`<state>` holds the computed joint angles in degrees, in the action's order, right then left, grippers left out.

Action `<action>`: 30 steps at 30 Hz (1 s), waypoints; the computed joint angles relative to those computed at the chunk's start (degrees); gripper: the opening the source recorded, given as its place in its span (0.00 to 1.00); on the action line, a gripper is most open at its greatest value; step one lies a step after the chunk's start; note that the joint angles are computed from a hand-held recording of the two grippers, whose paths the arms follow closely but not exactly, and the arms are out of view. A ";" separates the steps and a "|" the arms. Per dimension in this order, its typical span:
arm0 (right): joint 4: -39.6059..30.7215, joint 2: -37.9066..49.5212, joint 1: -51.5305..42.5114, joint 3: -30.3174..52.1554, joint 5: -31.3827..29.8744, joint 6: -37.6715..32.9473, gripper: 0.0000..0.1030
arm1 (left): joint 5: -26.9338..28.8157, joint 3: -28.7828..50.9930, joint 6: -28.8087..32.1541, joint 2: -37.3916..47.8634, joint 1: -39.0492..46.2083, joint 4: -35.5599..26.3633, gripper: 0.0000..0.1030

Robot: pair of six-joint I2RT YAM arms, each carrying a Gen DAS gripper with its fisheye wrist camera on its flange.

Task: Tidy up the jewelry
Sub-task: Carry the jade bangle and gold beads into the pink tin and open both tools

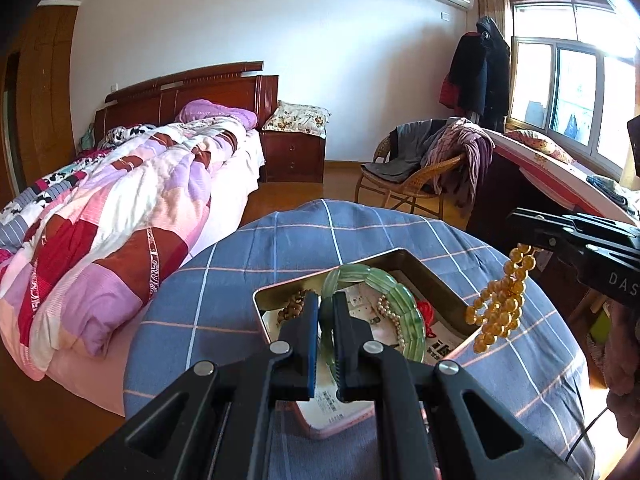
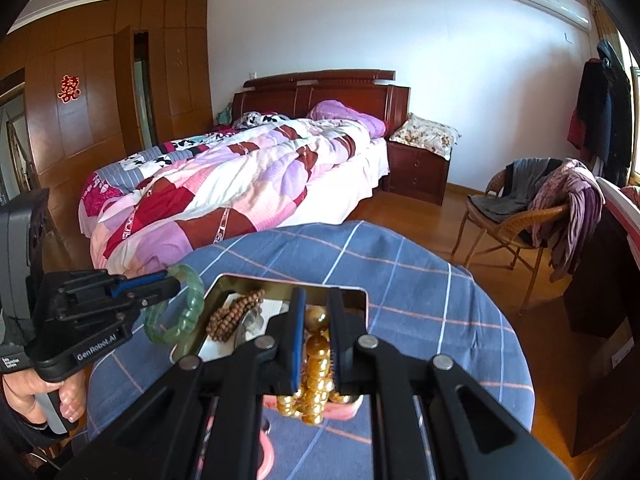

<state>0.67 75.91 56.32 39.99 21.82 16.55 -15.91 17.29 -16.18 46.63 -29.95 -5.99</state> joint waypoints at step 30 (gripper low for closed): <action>7.23 19.13 -7.16 8.44 -4.63 -2.01 0.12 | 3.90 3.36 2.68 25.82 6.20 18.70 0.06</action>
